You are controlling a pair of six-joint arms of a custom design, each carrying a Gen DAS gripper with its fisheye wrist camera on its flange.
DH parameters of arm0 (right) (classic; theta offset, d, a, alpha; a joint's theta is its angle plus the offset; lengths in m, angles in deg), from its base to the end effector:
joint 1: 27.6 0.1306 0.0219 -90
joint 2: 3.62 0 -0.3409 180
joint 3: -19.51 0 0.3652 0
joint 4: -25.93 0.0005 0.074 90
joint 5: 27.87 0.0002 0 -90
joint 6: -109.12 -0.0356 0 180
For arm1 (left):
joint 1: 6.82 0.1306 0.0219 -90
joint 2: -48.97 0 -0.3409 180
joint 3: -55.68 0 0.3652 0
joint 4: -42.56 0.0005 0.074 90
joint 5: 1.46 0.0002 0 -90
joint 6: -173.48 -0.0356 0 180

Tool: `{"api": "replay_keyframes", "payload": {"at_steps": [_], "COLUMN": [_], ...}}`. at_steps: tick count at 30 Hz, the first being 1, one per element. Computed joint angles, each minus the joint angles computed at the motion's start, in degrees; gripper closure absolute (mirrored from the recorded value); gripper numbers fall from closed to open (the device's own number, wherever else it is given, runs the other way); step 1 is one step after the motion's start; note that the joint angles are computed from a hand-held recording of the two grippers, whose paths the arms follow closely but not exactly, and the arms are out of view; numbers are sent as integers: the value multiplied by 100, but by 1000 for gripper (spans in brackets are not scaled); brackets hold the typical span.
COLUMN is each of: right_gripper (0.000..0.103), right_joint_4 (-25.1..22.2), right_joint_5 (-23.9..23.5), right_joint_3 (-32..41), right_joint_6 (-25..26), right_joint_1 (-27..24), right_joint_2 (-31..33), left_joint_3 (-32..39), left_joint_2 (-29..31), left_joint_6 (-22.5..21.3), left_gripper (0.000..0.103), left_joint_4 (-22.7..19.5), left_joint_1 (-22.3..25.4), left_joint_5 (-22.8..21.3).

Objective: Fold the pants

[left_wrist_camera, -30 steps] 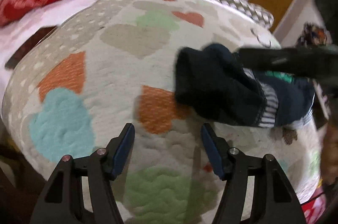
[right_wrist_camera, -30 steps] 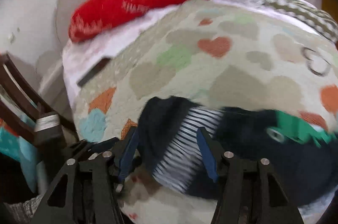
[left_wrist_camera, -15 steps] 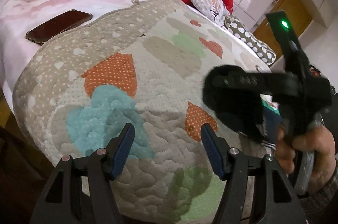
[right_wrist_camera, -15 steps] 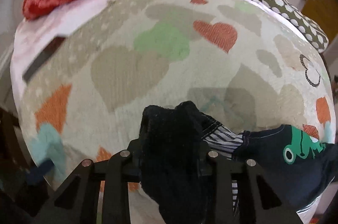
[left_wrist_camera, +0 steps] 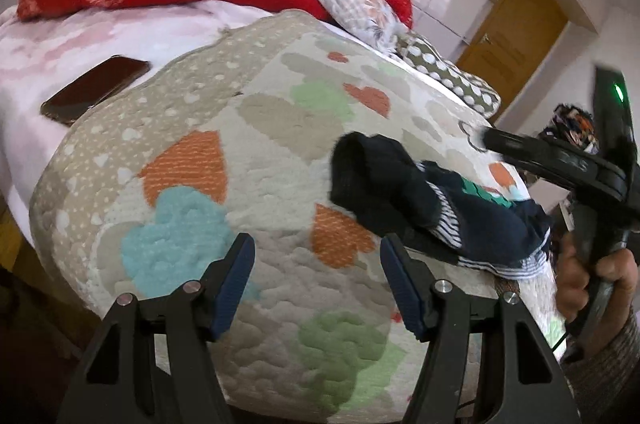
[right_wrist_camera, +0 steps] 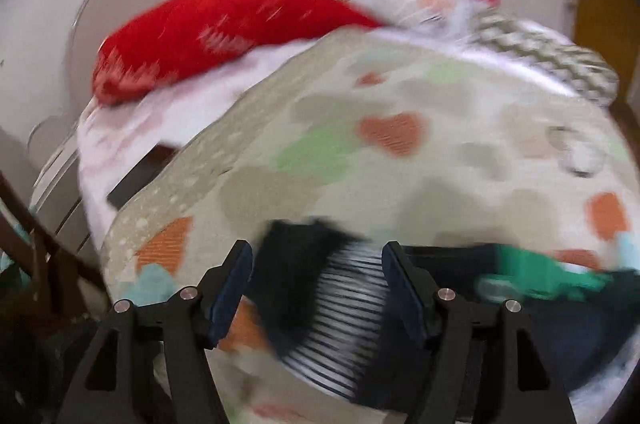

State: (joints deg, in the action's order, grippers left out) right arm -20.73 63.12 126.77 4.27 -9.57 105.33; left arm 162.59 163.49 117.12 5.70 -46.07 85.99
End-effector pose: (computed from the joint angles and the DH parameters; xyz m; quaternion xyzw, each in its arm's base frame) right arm 0.5427 0.1755 0.3602 -0.0229 0.9344 0.0929 0.3433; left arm 0.4680 -0.3809 0.3155 0.0365 0.9212 -0.2133 0.3234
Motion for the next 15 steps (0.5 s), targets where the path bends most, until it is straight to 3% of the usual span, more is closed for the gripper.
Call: {"api": "replay_keyframes", "payload": {"at_steps": [4, 6, 10, 13, 14, 15], "right_gripper": [31, 31, 31, 31, 42, 91], "right_joint_4": [157, -1, 68, 227, 267, 295], "right_joint_5": [1146, 1385, 783, 459, 230, 10], "right_joint_3": [-1156, -1468, -2047, -2165, -2171, -2110], "right_joint_6": [-11, -196, -725, -796, -823, -895], "right_joint_1": [-849, -1475, -2559, -2854, -2926, -2971], "right_joint_2": [-996, -1253, -1655, -1541, -1450, -1324], "left_joint_3": [357, 610, 1218, 1678, 1777, 1906], "left_joint_2": [190, 306, 625, 869, 912, 966], "left_joint_6": [-17, -119, -301, -386, -404, -431], "left_gripper": [39, 39, 39, 39, 39, 39], "left_joint_4": [-262, -427, -838, -1230, -1328, -1444], "left_joint_1": [-132, -252, -479, -631, -674, -724], "left_joint_5": [11, -132, -259, -380, -450, -546]}}
